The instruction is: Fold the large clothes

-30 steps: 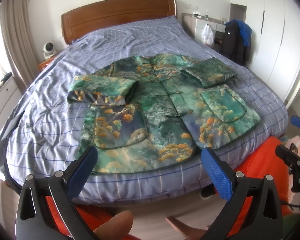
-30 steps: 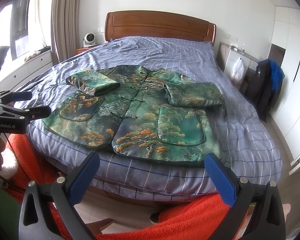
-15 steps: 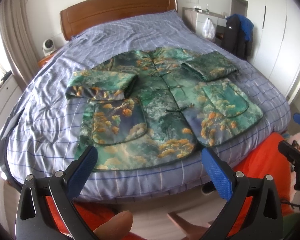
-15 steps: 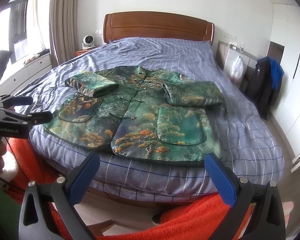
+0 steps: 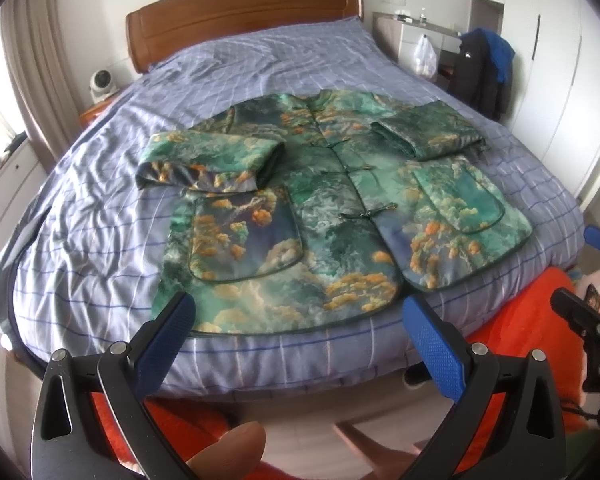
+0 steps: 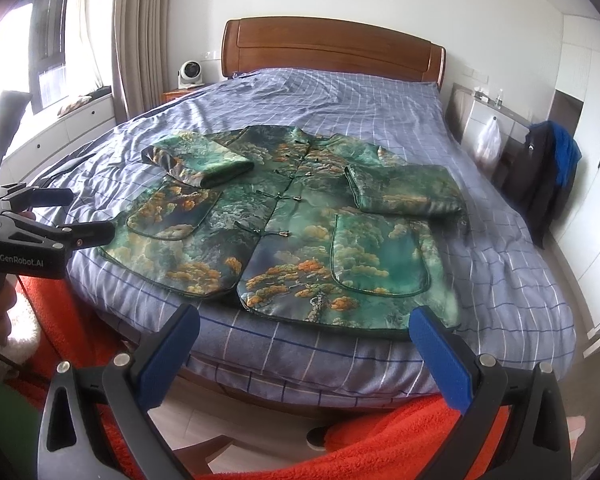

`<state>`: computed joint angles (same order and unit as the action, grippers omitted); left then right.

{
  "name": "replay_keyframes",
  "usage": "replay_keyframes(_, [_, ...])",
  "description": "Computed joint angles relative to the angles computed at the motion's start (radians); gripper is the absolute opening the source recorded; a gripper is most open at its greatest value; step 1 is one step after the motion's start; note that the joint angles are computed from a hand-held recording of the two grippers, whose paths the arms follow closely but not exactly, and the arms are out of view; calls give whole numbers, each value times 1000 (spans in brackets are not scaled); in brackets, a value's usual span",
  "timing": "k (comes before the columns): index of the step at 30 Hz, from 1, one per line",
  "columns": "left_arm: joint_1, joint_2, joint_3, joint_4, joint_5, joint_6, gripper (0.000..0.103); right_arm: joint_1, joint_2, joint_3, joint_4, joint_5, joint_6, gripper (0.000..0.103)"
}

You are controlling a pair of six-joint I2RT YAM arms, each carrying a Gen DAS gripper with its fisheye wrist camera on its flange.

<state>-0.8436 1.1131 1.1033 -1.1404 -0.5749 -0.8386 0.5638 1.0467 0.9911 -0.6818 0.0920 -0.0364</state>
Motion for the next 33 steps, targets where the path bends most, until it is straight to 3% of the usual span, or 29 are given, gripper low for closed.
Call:
replay_keyframes(11, [-1, 10, -2, -15, 3, -13, 103, -2, 16, 3, 2, -5, -1, 103])
replay_keyframes(21, [51, 1, -25, 17, 67, 17, 103, -7, 10, -10, 10, -8, 6, 103])
replay_keyframes(23, [78, 4, -14, 33, 56, 94, 103, -16, 12, -13, 10, -16, 5, 103])
replay_keyframes(27, [293, 42, 6, 191, 32, 446, 103, -24, 14, -18, 19, -29, 5, 103])
replay_keyframes(29, [463, 116, 30, 311, 139, 619, 103, -20, 11, -23, 27, -29, 4, 103])
replay_keyframes(33, [678, 411, 192, 383, 378, 752, 103, -13, -5, -30, 34, -22, 15, 103])
